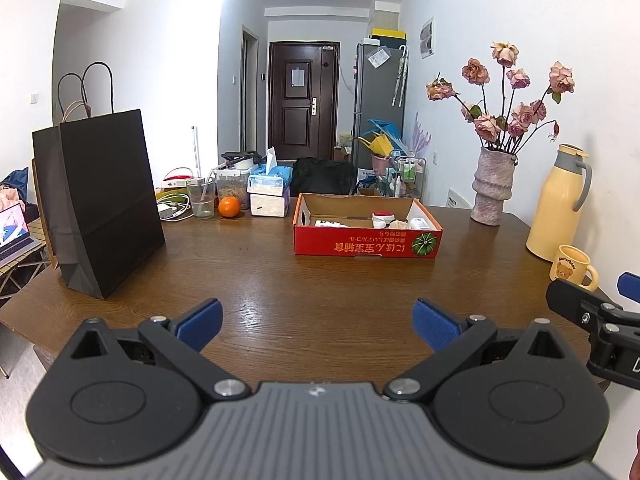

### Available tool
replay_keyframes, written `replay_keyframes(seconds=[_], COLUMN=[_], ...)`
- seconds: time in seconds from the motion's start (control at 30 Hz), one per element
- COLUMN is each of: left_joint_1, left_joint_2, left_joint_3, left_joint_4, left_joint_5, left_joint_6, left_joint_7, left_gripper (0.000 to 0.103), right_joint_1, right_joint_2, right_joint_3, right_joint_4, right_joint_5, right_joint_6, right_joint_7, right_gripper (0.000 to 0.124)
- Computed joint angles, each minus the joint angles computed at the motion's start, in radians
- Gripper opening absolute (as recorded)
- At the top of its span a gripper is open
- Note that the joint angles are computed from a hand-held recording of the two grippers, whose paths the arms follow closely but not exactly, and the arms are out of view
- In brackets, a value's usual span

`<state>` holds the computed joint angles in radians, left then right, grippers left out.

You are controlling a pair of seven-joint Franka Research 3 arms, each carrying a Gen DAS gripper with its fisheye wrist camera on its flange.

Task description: Organize rigid objects

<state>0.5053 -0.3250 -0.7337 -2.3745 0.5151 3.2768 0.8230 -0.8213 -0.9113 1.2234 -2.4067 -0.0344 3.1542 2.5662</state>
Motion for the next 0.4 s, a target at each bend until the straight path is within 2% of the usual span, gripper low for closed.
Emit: replay_keyframes(seconds=[0.4], left_joint_1=[0.008], left_joint_2=[-0.001], left_joint_3=[-0.008], left_joint_4=[-0.003], left_joint_5=[-0.016], left_joint_6=[0.006], left_joint_7=[0.012], left_gripper=[0.103], right_joint_1=[0.000], right_joint_2=[0.003], right_joint_3=[-0.001], right_joint_4=[0.002], right_joint_5=[-0.004], right_joint_6=[-0.002], right_joint_7=[0.001], right_gripper=[0.103])
